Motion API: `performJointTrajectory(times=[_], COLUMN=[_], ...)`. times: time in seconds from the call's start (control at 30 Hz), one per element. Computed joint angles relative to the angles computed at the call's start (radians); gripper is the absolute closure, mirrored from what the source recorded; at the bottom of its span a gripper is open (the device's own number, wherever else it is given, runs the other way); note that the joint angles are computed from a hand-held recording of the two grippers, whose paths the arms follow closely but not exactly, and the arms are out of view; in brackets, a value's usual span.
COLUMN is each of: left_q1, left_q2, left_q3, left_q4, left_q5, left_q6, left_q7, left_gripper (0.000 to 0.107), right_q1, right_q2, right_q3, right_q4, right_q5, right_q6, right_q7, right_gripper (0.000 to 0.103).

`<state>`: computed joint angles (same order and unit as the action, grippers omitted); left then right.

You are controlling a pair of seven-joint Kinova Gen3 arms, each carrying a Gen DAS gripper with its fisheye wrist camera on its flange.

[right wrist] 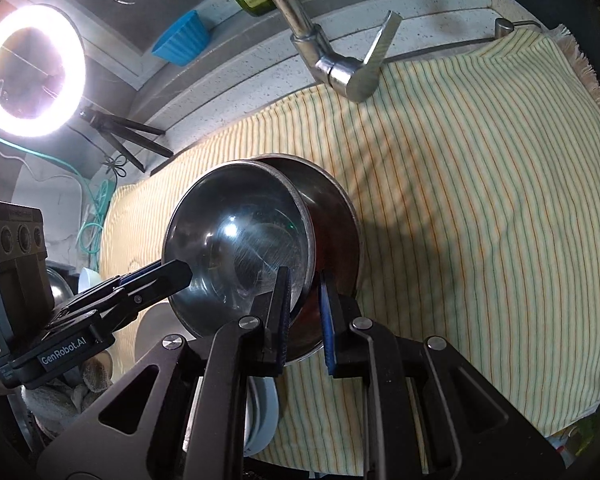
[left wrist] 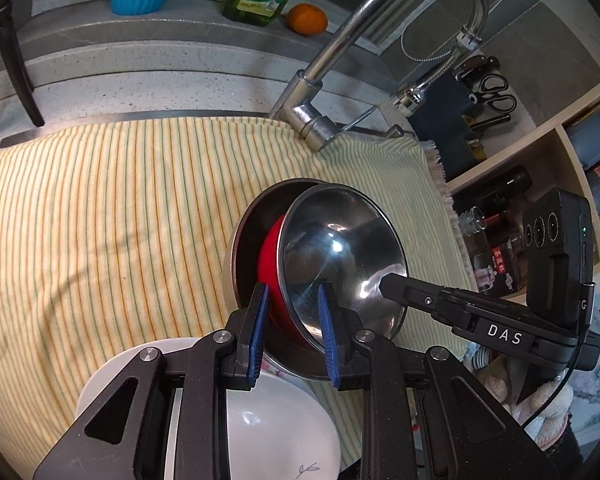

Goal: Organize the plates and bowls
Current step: 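Lower the red-sided bowl into the large steel bowl and open both grippers, then move both grippers to the pale blue bowl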

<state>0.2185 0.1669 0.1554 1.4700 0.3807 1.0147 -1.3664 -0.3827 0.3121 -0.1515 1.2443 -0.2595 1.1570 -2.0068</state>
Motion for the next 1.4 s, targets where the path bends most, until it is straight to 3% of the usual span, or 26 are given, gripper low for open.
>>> performJointTrajectory(times=[0.33, 0.57, 0.93, 1.07, 1.13, 1.23, 1.3, 1.4], left_q1=[0.017, 0.027, 0.012, -0.001, -0.011, -0.021, -0.026, -0.036], left_q2=[0.022, 0.028, 0.001, -0.022, -0.04, -0.075, -0.098, -0.133], left_q3=[0.002, 0.002, -0.001, -0.006, -0.012, -0.022, -0.028, -0.038], left_q4=[-0.02, -0.024, -0.004, 0.009, 0.018, 0.041, 0.057, 0.085], left_q5=[-0.035, -0.057, -0.039, -0.026, -0.018, -0.024, -0.032, -0.045], left_q6=[0.009, 0.0, -0.009, -0.016, -0.016, -0.025, -0.03, -0.035], left_q7=[0.026, 0.042, 0.028, 0.016, 0.007, 0.009, 0.011, 0.019], left_gripper=[0.086, 0.086, 0.083, 0.083, 0.08, 0.071, 0.068, 0.057], right_q1=[-0.002, -0.003, -0.011, -0.03, -0.035, -0.05, -0.064, -0.087], right_q2=[0.009, -0.006, -0.024, -0.039, -0.044, -0.045, -0.048, -0.042], right_q3=[0.001, 0.001, -0.001, 0.001, 0.0, -0.004, -0.007, -0.015], right_q4=[0.011, 0.031, 0.035, 0.032, 0.031, 0.012, 0.002, -0.027], right_q5=[0.006, 0.012, 0.027, 0.056, 0.061, 0.074, 0.087, 0.101], right_q6=[-0.008, -0.043, -0.062, -0.079, -0.088, -0.089, -0.099, -0.103], right_q7=[0.005, 0.011, 0.014, -0.003, -0.007, -0.015, -0.021, -0.02], right_gripper=[0.089, 0.076, 0.074, 0.053, 0.051, 0.043, 0.027, 0.02])
